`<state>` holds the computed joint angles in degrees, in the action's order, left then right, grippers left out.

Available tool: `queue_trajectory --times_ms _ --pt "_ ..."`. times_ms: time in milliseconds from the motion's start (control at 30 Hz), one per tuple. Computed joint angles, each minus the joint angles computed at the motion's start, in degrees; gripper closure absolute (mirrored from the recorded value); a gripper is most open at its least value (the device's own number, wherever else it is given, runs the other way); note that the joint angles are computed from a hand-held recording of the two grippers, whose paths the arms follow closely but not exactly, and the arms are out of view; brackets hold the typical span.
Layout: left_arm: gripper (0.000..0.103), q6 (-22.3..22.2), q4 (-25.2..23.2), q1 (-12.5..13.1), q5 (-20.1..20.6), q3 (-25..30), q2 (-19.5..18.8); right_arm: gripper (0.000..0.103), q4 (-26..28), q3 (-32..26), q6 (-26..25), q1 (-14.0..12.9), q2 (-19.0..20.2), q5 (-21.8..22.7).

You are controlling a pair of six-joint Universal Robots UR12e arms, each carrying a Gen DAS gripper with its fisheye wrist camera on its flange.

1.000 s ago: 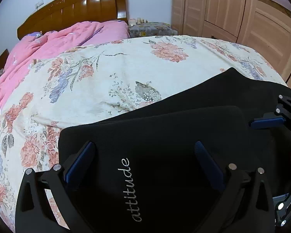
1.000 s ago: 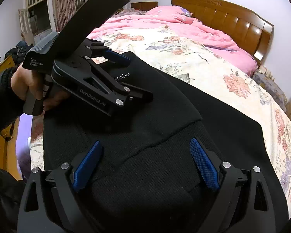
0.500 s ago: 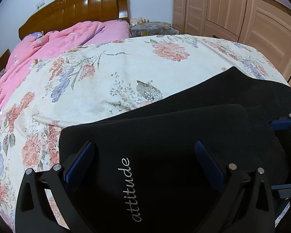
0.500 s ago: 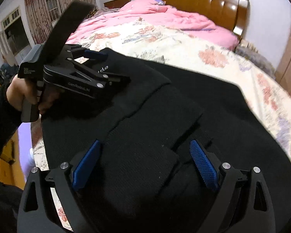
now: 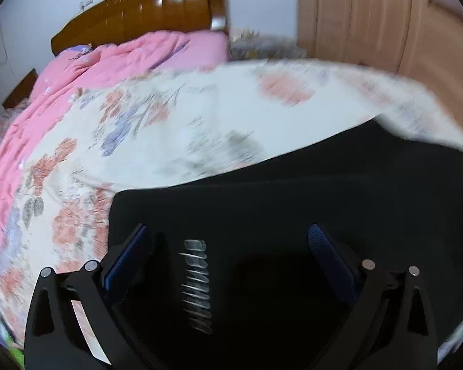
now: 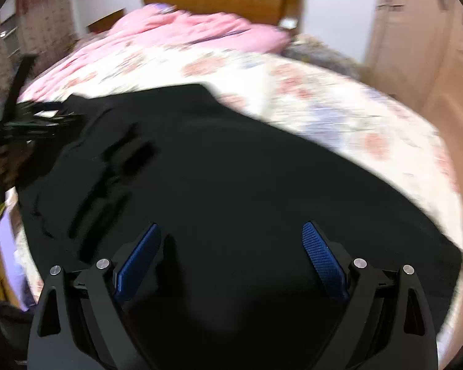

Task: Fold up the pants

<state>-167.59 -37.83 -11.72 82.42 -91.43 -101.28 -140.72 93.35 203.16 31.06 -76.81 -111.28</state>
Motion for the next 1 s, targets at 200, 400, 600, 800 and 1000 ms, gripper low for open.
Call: queue_trajectory --times_ms 200,400,600,800,1000 --pt "0.002 6.30 -2.40 -5.27 -7.30 2.19 -0.05 0.013 2.54 3.79 5.53 -1.06 -3.23 -3.57" --pt "0.002 13.74 -7.40 -11.78 -1.01 6.57 -4.86 0.011 4.00 6.16 1.02 0.59 -4.69 -5.90" --pt "0.002 11.97 -6.68 -13.11 -3.25 8.95 -5.81 0.011 -4.02 11.04 3.77 1.68 -8.48 -4.56" --pt "0.001 15.63 -8.07 -16.98 1.67 11.75 -9.36 0.011 -3.02 12.23 5.31 2.70 -8.42 -5.63" --pt "0.001 12.07 -5.33 -15.98 -1.08 10.41 -9.23 0.011 -6.29 15.56 9.07 4.27 -12.20 -7.05"
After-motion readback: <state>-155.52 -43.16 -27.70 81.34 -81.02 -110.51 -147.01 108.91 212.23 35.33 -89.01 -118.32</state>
